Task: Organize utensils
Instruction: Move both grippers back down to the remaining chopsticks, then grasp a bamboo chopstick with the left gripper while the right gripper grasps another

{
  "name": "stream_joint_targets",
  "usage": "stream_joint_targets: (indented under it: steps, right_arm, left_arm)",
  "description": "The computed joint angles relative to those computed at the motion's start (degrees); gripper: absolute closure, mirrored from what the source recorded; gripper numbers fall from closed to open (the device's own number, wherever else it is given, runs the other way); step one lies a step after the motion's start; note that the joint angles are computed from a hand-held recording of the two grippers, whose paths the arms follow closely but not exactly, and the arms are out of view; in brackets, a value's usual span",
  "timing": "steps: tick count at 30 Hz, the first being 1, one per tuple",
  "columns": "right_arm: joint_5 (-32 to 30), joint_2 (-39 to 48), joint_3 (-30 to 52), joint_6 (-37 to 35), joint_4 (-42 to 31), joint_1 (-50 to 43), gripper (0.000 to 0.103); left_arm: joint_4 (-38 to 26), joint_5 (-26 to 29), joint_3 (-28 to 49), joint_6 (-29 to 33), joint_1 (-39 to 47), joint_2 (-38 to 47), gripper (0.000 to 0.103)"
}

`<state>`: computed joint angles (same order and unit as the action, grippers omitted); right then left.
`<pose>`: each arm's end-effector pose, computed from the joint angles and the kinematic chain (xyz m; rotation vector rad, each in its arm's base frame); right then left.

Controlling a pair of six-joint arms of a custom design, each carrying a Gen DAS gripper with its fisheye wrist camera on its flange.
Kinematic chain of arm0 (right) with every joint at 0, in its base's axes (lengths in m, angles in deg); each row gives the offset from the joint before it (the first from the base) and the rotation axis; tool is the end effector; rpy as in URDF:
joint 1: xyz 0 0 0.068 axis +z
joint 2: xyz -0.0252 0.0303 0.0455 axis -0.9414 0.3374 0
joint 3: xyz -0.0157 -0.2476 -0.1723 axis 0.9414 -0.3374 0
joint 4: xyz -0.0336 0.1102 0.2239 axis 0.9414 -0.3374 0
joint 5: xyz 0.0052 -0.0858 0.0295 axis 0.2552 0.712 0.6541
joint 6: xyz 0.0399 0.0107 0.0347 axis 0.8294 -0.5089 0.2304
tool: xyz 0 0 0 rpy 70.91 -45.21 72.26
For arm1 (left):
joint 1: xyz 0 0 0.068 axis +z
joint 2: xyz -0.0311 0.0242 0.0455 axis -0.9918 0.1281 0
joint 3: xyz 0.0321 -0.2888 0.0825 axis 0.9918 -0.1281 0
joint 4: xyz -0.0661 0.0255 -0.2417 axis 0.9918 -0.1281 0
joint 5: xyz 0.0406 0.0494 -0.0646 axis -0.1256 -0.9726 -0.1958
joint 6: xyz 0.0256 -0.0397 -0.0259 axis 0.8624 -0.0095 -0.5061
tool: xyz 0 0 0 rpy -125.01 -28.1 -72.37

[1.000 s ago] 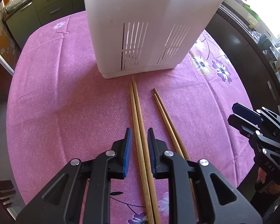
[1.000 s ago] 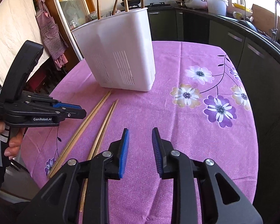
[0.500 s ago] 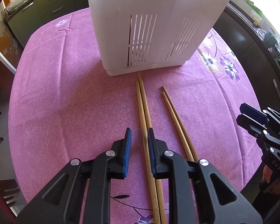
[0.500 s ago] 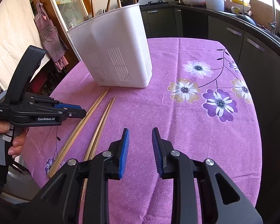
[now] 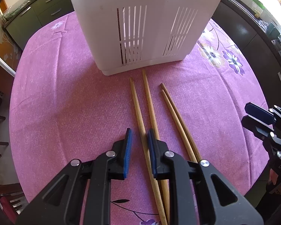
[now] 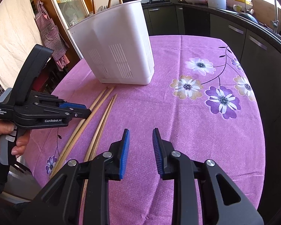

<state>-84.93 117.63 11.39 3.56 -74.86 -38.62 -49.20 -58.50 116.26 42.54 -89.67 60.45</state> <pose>0.1972 0.1310 0.1696 -0.6083 2.4301 0.5694 0.1941 -0.0242 0.1737 0.0843 2.8295 -0.0522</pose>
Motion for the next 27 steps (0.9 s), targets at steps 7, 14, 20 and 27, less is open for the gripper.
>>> stream_joint_targets:
  steps: [7, 14, 20, 27]
  right_arm:
    - [-0.56, 0.37, -0.08, -0.17, 0.02, -0.57, 0.077]
    - [-0.62, 0.77, 0.46, -0.32, -0.60, -0.49, 0.077]
    - [-0.17, 2.34, 2.13, -0.13, -1.36, 1.31, 0.077]
    - [1.71, 6.19, 4.99, 0.76, -1.50, 6.45, 0.077]
  left_arm:
    - [-0.31, 0.08, -0.33, 0.71, 1.23, -0.47, 0.095]
    - [-3.70, 3.57, -0.62, 3.64, 6.84, -8.12, 0.096]
    - [-12.21, 7.98, 2.27, 9.02, 14.94, -20.60, 0.096]
    - [-22.21, 16.08, 5.84, 16.69, 25.64, -31.20, 0.096]
